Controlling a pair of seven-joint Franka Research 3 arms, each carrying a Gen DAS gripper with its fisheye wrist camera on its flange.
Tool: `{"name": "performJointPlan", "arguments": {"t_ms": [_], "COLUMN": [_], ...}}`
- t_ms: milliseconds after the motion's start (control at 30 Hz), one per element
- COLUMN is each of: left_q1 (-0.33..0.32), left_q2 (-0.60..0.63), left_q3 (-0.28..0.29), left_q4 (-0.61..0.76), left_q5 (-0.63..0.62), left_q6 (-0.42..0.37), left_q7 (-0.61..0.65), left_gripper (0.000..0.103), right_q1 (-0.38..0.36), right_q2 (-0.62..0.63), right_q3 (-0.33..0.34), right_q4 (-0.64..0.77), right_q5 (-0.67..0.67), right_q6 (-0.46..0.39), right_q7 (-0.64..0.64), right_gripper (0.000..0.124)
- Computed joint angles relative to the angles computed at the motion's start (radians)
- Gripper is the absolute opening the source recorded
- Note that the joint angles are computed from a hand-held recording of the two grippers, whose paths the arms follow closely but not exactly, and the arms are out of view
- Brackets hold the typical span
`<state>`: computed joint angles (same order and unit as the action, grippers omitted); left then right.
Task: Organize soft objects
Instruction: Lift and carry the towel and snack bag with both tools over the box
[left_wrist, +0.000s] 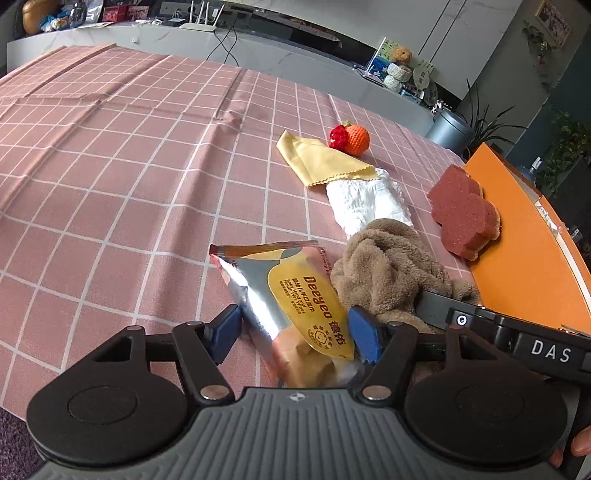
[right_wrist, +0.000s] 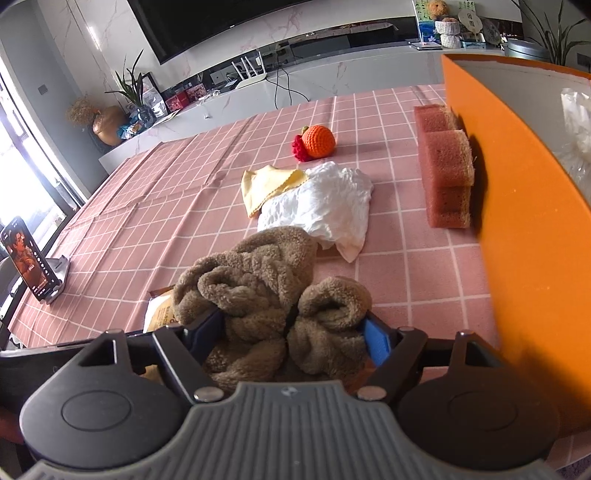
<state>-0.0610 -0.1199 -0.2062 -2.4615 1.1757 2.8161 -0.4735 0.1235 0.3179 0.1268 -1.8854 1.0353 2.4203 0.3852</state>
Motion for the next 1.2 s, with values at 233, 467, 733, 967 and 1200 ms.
{"name": "performJointPlan", "arguments": {"t_ms": [233,467,733,967,1200], "left_q1": [-0.006,-0.009,-0.021,-0.031,-0.041], "left_q2": [0.007,-0.021,-0.041,-0.063,-0.095], "left_q3": [-0.005,-0.008,-0.014,-0.025,-0.045], "left_q4": [0.011,0.002,0.001,0.002,0.008], "left_q5": [0.058,0.133,0.157,0.152,0.162], "left_q6": [-0.037,-0.072,-0.1,-0.124,-0.16], "left_q7": [-0.034,-0.115,-0.108,-0.081,-0.074], "left_gripper": [0.056,0.027,0.02,0.017,0.017], "right_q1": [0.007,0.011,0.014,0.007,0.002], "right_q2": [-0.013,-0.03,-0.05,-0.081,-0.118], "right_q3": [0.01,0.012,0.002,-0.003,-0.022], "right_q4": [-0.03,-0.049,-0.064,-0.088,-0.104], "right_q5": [0.024,0.062,0.087,0.151,0.23], "right_q6": [0.051,0.077,0.083,0.097,0.081], "right_q7": [-0.079,-0.142,-0.176,-0.245,-0.312], "right_gripper": [0.059,0.045,0.04,0.039,0.039]}}
